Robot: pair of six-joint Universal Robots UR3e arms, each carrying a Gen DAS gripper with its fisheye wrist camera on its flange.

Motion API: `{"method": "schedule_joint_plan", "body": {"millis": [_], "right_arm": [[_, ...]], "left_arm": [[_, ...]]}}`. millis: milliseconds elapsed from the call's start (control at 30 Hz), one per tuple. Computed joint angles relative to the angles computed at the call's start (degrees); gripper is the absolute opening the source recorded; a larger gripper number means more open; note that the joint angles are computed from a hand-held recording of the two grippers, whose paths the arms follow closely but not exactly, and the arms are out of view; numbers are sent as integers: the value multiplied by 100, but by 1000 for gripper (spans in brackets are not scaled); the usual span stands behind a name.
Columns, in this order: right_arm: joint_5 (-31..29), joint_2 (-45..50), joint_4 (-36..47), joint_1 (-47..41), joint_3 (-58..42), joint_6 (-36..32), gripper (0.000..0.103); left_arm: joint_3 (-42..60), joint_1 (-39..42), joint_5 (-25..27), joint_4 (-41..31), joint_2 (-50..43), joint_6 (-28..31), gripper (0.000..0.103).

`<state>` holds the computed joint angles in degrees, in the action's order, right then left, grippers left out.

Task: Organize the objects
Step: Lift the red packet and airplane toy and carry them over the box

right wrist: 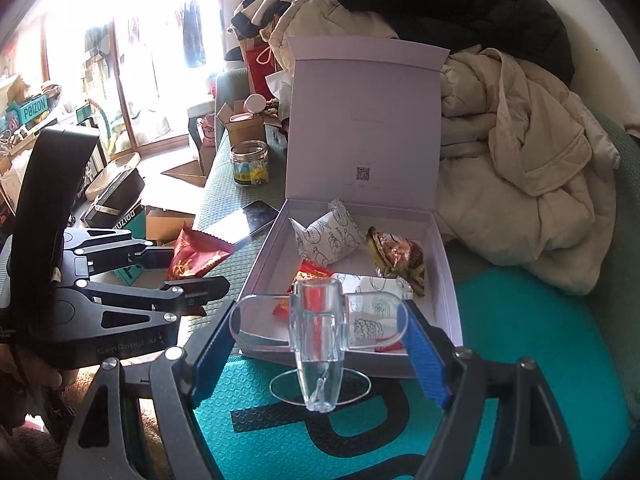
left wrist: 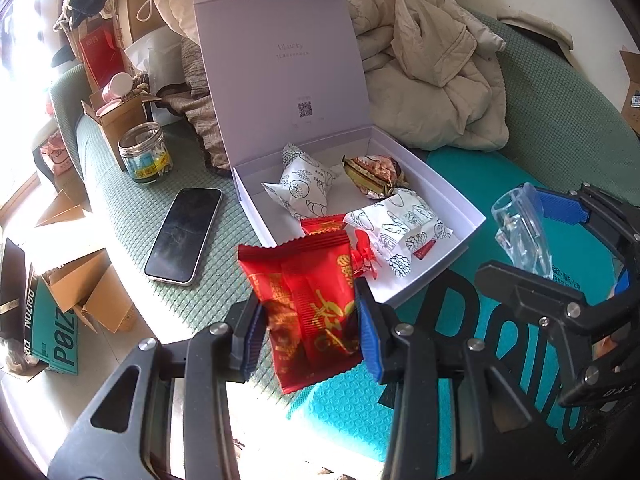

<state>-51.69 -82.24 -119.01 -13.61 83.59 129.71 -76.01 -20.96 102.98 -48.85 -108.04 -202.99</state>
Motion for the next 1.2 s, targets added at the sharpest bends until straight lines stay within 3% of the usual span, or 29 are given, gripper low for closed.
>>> {"method": "schedule_joint_plan", "body": {"millis": [567,1200], "right_arm": [[-294,1374,-566,339,-1137,390,80],[-380,3006,-301,629,-3163,629,80]], "left_arm": [[1084,400,-416,-26,-1179,429,39],[2792,642,-592,-438,-2566,470,39]]}}
